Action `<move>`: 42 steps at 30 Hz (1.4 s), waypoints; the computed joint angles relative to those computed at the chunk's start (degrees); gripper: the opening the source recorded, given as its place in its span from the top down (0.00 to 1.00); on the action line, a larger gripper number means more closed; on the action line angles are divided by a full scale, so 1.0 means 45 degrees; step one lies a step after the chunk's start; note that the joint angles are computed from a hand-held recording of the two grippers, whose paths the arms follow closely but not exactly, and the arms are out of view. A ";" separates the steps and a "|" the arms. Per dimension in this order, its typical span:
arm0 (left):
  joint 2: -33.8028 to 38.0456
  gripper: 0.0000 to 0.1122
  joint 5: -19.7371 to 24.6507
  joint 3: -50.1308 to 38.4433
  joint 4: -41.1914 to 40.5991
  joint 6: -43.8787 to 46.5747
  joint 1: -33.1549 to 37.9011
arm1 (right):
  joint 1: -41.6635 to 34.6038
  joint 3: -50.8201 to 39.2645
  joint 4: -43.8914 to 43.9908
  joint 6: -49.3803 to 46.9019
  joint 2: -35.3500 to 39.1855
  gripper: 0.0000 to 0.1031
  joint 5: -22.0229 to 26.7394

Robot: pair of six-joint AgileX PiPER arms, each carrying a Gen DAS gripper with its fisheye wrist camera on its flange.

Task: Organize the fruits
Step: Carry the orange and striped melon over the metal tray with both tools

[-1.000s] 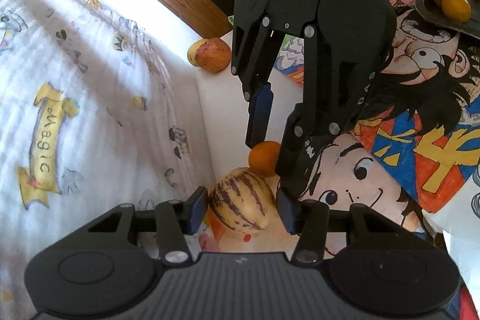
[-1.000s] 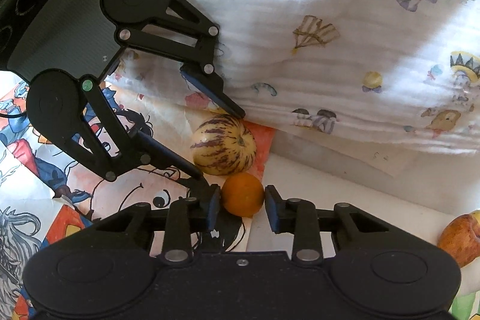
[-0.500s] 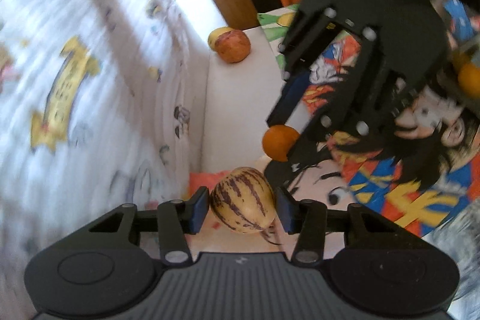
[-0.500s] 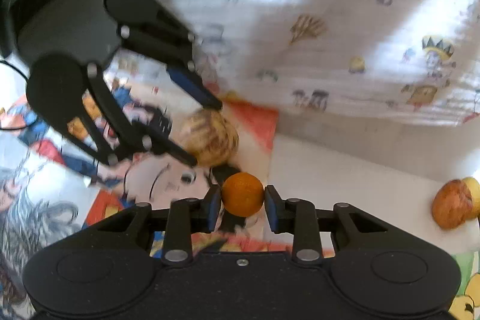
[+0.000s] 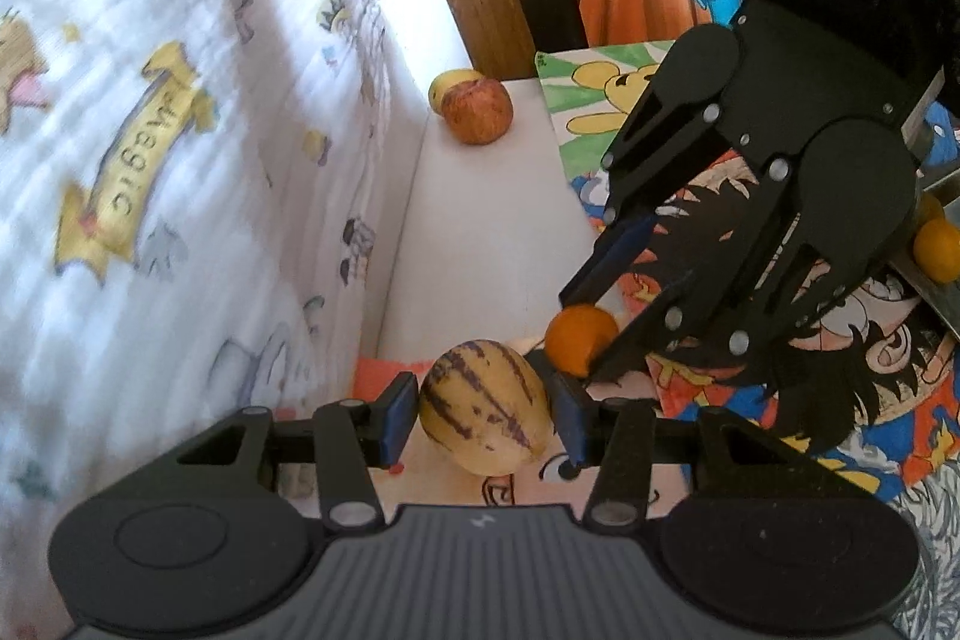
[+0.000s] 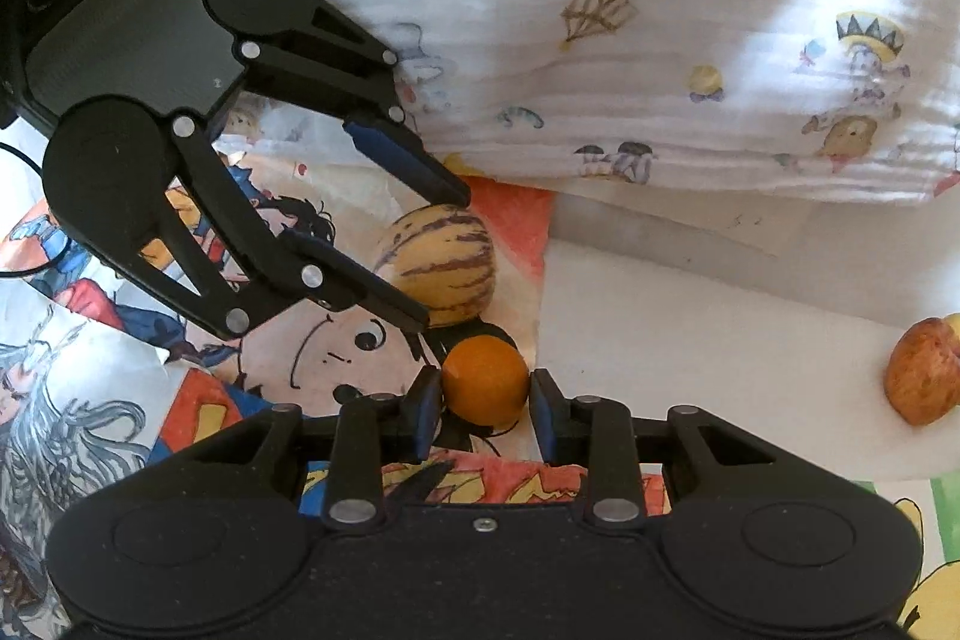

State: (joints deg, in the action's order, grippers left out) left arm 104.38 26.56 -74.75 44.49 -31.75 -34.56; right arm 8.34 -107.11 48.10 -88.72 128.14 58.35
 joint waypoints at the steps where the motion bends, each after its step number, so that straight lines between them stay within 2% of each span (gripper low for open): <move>1: 0.0017 0.53 -0.0138 0.0030 0.0138 -0.0001 0.0028 | -0.0012 0.0014 -0.0012 -0.0024 0.0012 0.67 -0.0036; 5: 0.0037 0.53 -0.0465 0.0208 0.0656 -0.0188 0.0039 | -0.0121 0.0114 0.0100 -0.0046 -0.0005 0.68 -0.0102; 9: -0.0242 0.55 -0.0388 0.0565 0.0922 -0.0812 -0.0048 | -0.0229 0.0634 0.0207 0.0033 -0.0436 0.68 -0.0289; 16: -0.1169 0.55 -0.0508 0.1303 -0.0078 -0.2088 0.0052 | -0.0613 0.2432 0.0791 -0.0295 -0.2117 0.68 -0.0549; 20: -0.1981 0.55 -0.0495 0.1762 0.0156 -0.3346 -0.0241 | -0.1033 0.3930 0.1049 -0.0629 -0.3613 0.68 -0.0584; 26: -0.3236 0.55 0.0286 0.2044 0.1140 -0.4694 -0.1822 | -0.2137 0.6087 0.1034 -0.0914 -0.6140 0.68 -0.0303; 32: -0.3691 0.55 0.1354 0.1425 0.1702 -0.5645 -0.3748 | -0.3883 0.8559 0.1667 -0.1660 -0.8917 0.68 0.0333; 38: -0.3771 0.55 0.2426 0.0876 0.2655 -0.7077 -0.5702 | -0.6171 1.0517 0.2126 -0.2364 -1.1286 0.68 0.1307; 42: -0.3528 0.55 0.2714 0.0631 0.3383 -0.8562 -0.6730 | -0.7892 1.1465 0.2415 -0.2563 -1.2468 0.68 0.1895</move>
